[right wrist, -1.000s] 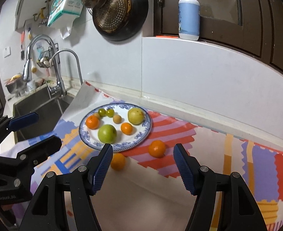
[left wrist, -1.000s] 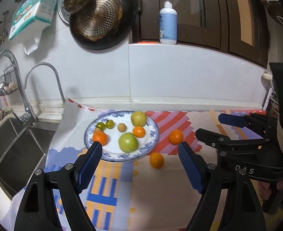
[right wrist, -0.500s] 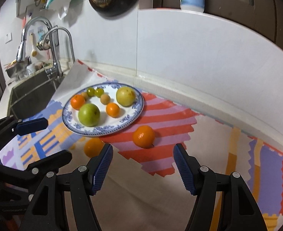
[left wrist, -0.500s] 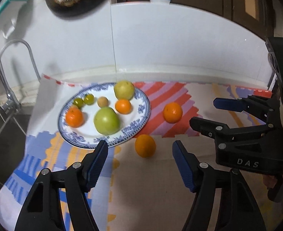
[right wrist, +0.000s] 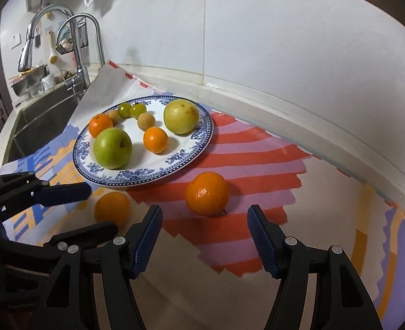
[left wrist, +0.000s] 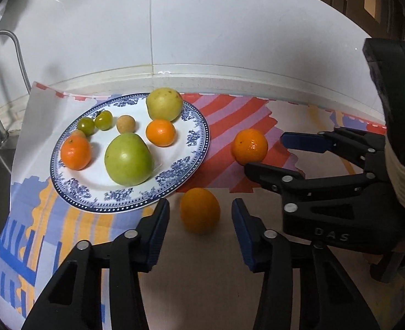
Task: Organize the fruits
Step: 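Grasp an orange with the left tool while the right tool grasps a tangerine, then carry both held citrus fruits over the plate and lower them onto it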
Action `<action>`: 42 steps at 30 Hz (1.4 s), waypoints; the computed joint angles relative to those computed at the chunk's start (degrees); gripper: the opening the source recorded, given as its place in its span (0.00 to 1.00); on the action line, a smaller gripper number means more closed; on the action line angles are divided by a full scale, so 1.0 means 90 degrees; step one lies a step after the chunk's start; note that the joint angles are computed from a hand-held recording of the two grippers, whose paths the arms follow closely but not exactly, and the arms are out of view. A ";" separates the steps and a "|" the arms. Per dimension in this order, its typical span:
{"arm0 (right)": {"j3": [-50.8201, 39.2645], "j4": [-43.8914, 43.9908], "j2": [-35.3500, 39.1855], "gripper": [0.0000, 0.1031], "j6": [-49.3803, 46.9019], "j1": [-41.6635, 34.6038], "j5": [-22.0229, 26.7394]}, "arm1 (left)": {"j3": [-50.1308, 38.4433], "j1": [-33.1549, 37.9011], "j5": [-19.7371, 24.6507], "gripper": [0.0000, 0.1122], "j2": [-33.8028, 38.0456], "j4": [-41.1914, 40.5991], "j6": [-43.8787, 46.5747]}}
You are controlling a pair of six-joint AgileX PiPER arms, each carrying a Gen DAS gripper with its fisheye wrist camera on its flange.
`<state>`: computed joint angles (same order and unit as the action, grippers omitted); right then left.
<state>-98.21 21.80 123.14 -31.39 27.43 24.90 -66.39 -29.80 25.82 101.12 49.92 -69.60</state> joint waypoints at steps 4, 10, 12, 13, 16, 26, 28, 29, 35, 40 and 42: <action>-0.0439 -0.0039 0.0307 0.57 0.0065 -0.0016 0.0283 | -0.0118 0.0061 -0.0035 0.35 0.0088 -0.0331 0.0364; -0.0815 -0.0177 0.0571 0.53 0.0238 -0.0004 0.0449 | -0.0153 0.0160 -0.0101 0.31 0.0147 -0.0668 0.0692; -0.0935 -0.0231 0.0644 0.53 0.0291 0.0006 0.0504 | -0.0145 0.0207 -0.0152 0.29 0.0154 -0.0740 0.0767; -0.0988 -0.0249 0.0679 0.51 0.0308 0.0014 0.0523 | -0.0141 0.0231 -0.0187 0.29 0.0152 -0.0786 0.0820; -0.1187 -0.0281 0.0796 0.47 0.0368 0.0024 0.0647 | -0.0174 0.0284 -0.0202 0.29 0.0152 -0.0939 0.1007; -0.1490 -0.0423 0.0951 0.44 0.0585 0.0064 0.0738 | -0.0199 0.0323 -0.0087 0.29 -0.0027 -0.0433 0.0671; -0.1483 -0.0471 0.0944 0.41 0.0633 0.0068 0.0723 | -0.0213 0.0334 -0.0057 0.29 -0.0044 -0.0398 0.0660; -0.1473 -0.0506 0.0936 0.40 0.0662 0.0072 0.0714 | -0.0208 0.0341 -0.0063 0.29 -0.0059 -0.0401 0.0669; -0.1318 -0.0362 0.0844 0.40 0.0594 0.0045 0.0674 | -0.0128 0.0340 -0.0108 0.29 -0.0141 -0.0302 0.0603; -0.0743 -0.0276 0.0442 0.40 0.0531 0.0076 0.0341 | 0.0025 0.0293 -0.0137 0.29 -0.0339 -0.0144 0.0450; -0.0509 -0.0232 0.0244 0.40 0.0540 0.0083 0.0227 | 0.0112 0.0262 -0.0138 0.29 -0.0461 -0.0061 0.0365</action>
<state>-102.79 19.71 125.34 -26.54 28.18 26.94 -65.38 -27.44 24.58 96.96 49.37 -66.32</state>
